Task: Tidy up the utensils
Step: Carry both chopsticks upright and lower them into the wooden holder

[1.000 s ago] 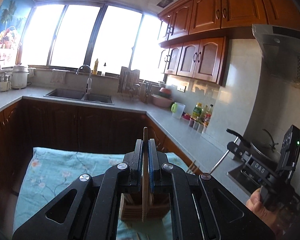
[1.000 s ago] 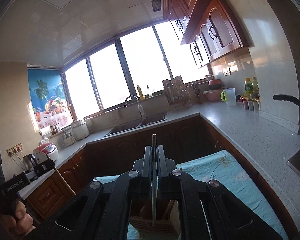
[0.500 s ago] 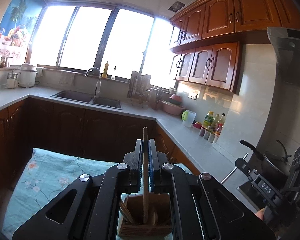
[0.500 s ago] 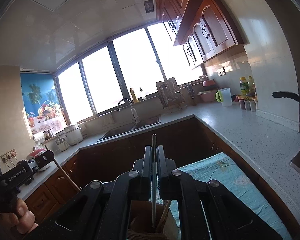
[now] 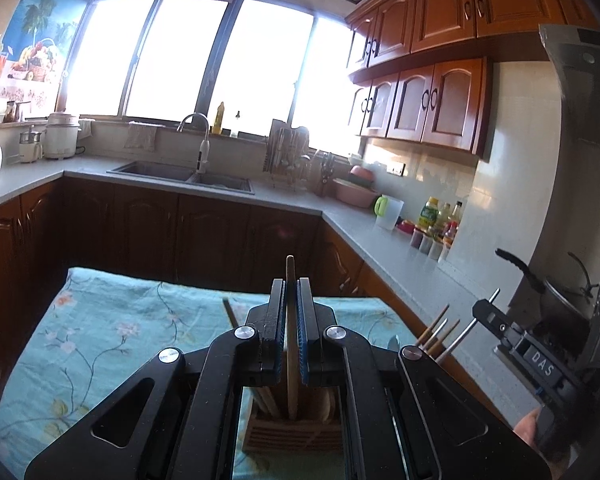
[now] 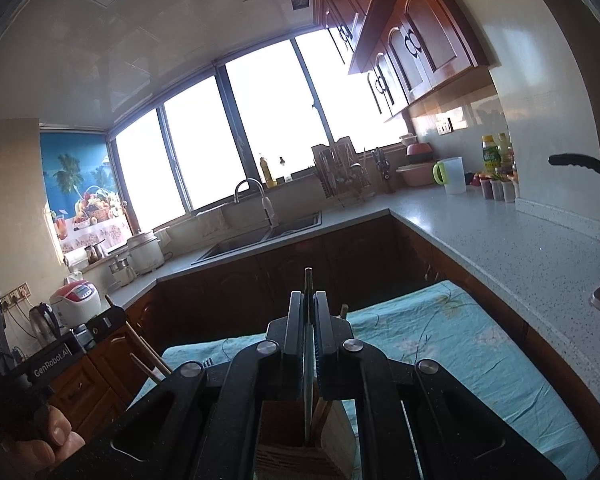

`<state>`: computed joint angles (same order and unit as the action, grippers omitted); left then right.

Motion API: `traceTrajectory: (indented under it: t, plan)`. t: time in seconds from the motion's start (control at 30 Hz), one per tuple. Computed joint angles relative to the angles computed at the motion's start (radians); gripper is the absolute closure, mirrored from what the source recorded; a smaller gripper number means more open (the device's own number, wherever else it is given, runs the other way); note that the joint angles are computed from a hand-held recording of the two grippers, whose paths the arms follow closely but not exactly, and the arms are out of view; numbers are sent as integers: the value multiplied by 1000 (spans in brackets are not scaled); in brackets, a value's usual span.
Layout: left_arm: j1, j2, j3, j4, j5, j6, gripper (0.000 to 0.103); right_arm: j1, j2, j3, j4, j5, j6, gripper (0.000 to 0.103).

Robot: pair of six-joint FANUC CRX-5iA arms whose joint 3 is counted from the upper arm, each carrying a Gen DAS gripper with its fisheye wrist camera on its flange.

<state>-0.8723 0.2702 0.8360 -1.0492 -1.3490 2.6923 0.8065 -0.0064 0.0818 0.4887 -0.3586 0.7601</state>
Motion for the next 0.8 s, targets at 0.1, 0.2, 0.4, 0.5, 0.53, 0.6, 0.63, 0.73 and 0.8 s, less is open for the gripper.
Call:
traceTrajectory:
  t: [0.1,0.2,0.4,0.5,0.53,0.6,0.63,0.73,0.8]
  plan:
    - [7,-9,-30,33,6,7,99,0,0,4,-44,-21,31,99]
    - [7,-12,-48,45,1,13,99,0,10,35,-133,-66,108,99]
    - [19,-11,-57,85,-2,-2,98,-2,45,107,-269,-161,225,99]
    - [17,-5,-43,79,-24,-14,98,-1,62,133,-304,-199,259,99]
    - [20,-6,-43,84,-25,-13,98,1,58,118,-284,-184,242,99]
    - [25,-9,-46,91,-26,-14,98,0,59,125,-290,-191,243,99]
    - [25,-9,-46,90,-30,-14,97,-1,61,128,-293,-195,243,99]
    - [24,-3,-38,84,-44,-19,97,0,60,128,-288,-196,243,99]
    - [25,-4,-39,85,-49,-17,97,0,60,128,-286,-196,240,99]
